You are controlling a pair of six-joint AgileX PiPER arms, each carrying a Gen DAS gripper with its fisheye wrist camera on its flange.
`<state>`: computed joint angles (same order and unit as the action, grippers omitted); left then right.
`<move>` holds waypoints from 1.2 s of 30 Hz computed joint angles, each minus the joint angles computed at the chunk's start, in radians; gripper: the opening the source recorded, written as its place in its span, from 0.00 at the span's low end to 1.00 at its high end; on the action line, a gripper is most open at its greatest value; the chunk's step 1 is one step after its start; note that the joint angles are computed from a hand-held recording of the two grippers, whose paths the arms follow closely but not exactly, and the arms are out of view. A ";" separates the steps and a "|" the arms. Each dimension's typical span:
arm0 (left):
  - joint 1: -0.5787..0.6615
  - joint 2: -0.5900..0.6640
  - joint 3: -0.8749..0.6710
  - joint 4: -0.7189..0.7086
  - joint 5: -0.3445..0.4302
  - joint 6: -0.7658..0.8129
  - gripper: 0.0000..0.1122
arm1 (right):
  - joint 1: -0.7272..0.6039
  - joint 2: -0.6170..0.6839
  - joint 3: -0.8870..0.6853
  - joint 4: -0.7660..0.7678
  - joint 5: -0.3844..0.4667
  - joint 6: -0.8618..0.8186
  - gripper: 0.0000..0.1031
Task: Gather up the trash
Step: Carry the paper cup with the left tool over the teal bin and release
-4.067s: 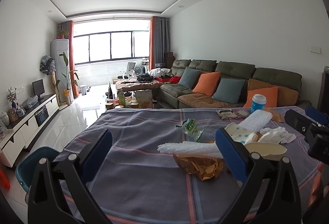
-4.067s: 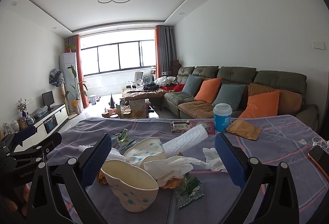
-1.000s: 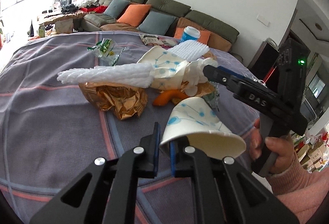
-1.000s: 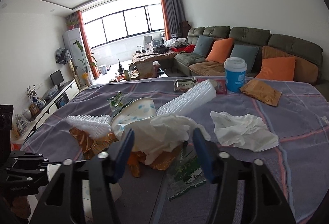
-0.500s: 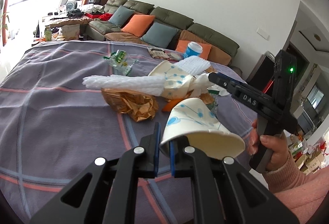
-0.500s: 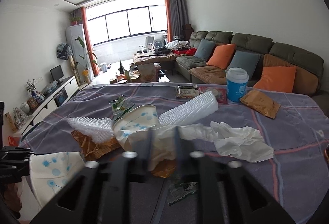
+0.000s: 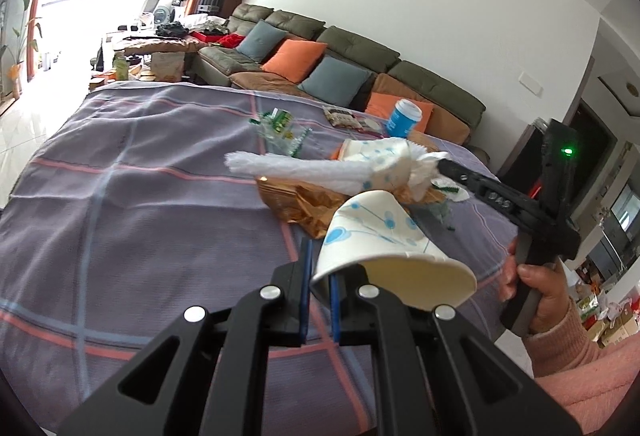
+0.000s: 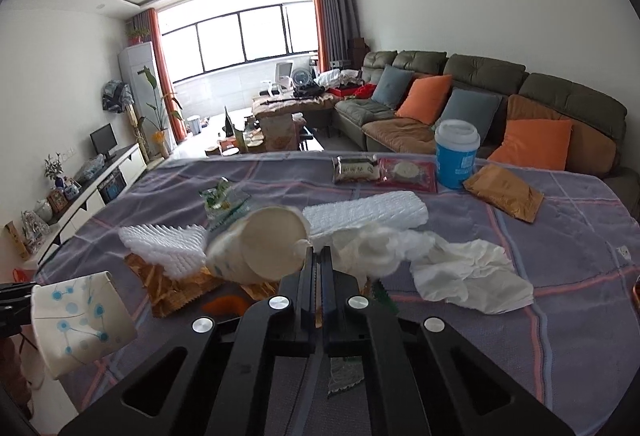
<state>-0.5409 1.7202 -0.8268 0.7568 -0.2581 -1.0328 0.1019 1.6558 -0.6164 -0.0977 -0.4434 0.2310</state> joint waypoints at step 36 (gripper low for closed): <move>0.700 -0.330 0.260 -0.196 0.088 0.290 0.08 | 0.480 0.436 -0.941 -1.455 -0.022 1.410 0.02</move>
<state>0.1592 1.3904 -0.5665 0.5608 -0.1697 -0.7429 0.5821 2.0916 -1.5572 -1.5530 -0.4656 1.6406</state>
